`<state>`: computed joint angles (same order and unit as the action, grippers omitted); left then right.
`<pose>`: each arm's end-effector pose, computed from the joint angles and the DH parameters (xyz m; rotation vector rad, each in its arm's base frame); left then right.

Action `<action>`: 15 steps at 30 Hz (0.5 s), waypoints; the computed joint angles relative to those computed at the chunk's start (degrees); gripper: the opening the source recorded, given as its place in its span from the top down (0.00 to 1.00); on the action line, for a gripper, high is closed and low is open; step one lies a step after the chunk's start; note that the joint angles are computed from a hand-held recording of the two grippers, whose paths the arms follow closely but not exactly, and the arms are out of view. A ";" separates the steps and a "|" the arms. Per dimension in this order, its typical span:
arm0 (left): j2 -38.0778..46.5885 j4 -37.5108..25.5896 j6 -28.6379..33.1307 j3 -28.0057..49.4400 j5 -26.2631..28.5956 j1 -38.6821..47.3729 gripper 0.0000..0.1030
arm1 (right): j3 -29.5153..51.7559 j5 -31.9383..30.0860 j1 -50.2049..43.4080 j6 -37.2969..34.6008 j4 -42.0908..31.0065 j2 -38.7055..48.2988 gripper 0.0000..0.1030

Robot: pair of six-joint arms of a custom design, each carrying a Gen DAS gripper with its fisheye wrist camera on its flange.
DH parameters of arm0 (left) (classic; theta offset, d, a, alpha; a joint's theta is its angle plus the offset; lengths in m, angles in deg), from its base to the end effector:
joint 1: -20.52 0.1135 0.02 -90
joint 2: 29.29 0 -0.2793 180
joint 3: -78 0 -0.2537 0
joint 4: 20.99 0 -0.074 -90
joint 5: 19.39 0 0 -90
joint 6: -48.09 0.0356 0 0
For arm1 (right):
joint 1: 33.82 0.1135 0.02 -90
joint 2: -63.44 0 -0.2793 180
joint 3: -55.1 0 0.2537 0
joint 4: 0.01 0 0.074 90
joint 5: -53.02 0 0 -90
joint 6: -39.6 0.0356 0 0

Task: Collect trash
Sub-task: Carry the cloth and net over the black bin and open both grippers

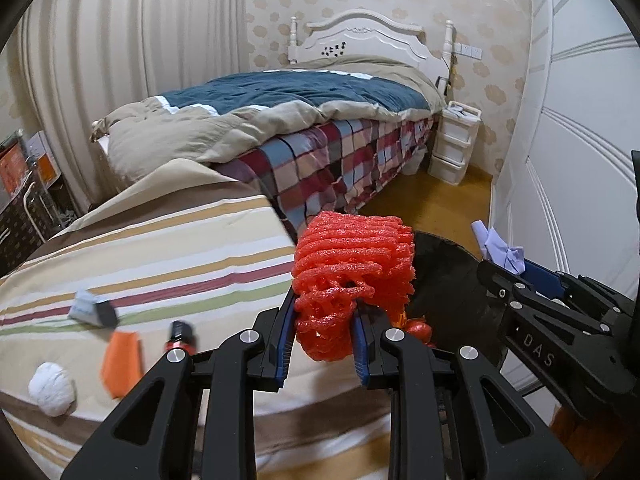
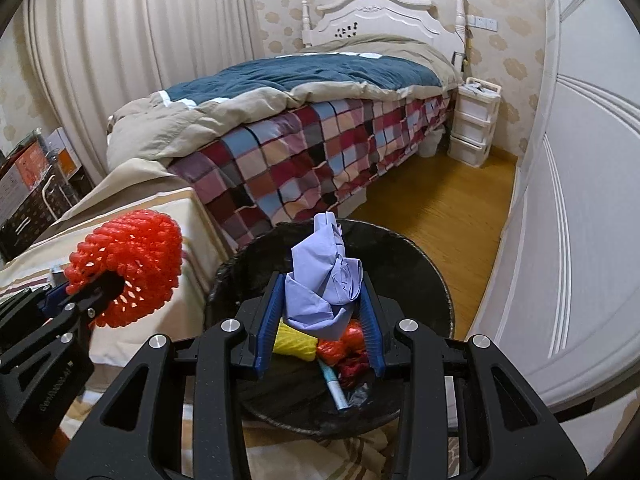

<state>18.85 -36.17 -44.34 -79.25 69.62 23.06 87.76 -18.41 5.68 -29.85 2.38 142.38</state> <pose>0.1459 0.0071 0.1415 -0.1079 2.2763 0.0207 0.1765 0.1308 0.1296 -0.2196 2.2827 0.1634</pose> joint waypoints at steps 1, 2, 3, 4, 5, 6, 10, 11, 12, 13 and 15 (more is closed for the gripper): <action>1.88 1.63 -0.73 0.01 -1.33 -1.63 0.75 | 0.04 -0.79 -1.07 -0.44 0.72 0.83 0.65; 3.73 3.14 -1.06 0.16 -2.03 -2.53 0.75 | 0.03 -1.56 -2.18 -0.89 1.62 1.78 0.65; 5.92 4.79 -1.56 0.43 -2.90 -3.71 0.75 | 0.00 -2.08 -2.94 -1.19 2.19 2.39 0.65; 7.89 6.17 -2.18 0.81 -4.00 -5.05 0.75 | 0.07 -2.92 -4.15 -1.65 3.02 3.37 0.65; 9.93 7.69 -2.56 1.11 -4.95 -6.10 0.75 | 0.14 -3.34 -4.72 -1.78 3.45 3.94 0.65; 10.90 8.47 -2.71 1.14 -5.28 -6.51 0.75 | 0.16 -3.90 -5.51 -2.02 4.03 4.57 0.65; 15.64 11.36 -3.54 1.95 -7.07 -9.00 0.75 | 0.44 -5.07 -7.20 -2.50 5.63 6.67 0.65; 16.60 11.77 -3.65 2.12 -7.36 -9.44 0.74 | 0.47 -5.46 -7.70 -2.74 6.06 7.16 0.65; 17.48 11.99 -3.84 2.55 -7.50 -9.75 0.73 | 0.51 -5.82 -8.12 -2.99 6.48 7.64 0.65; 17.96 12.18 -4.12 2.55 -7.92 -10.00 0.72 | 0.45 -5.90 -8.24 -3.04 6.78 7.87 0.64; 18.25 12.35 -4.62 2.32 -8.22 -9.91 0.57 | 0.20 -5.63 -8.38 -3.00 7.52 8.14 0.56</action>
<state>37.10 -23.82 -48.97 -76.93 61.39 13.16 87.96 -24.04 -2.70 -32.86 9.91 150.52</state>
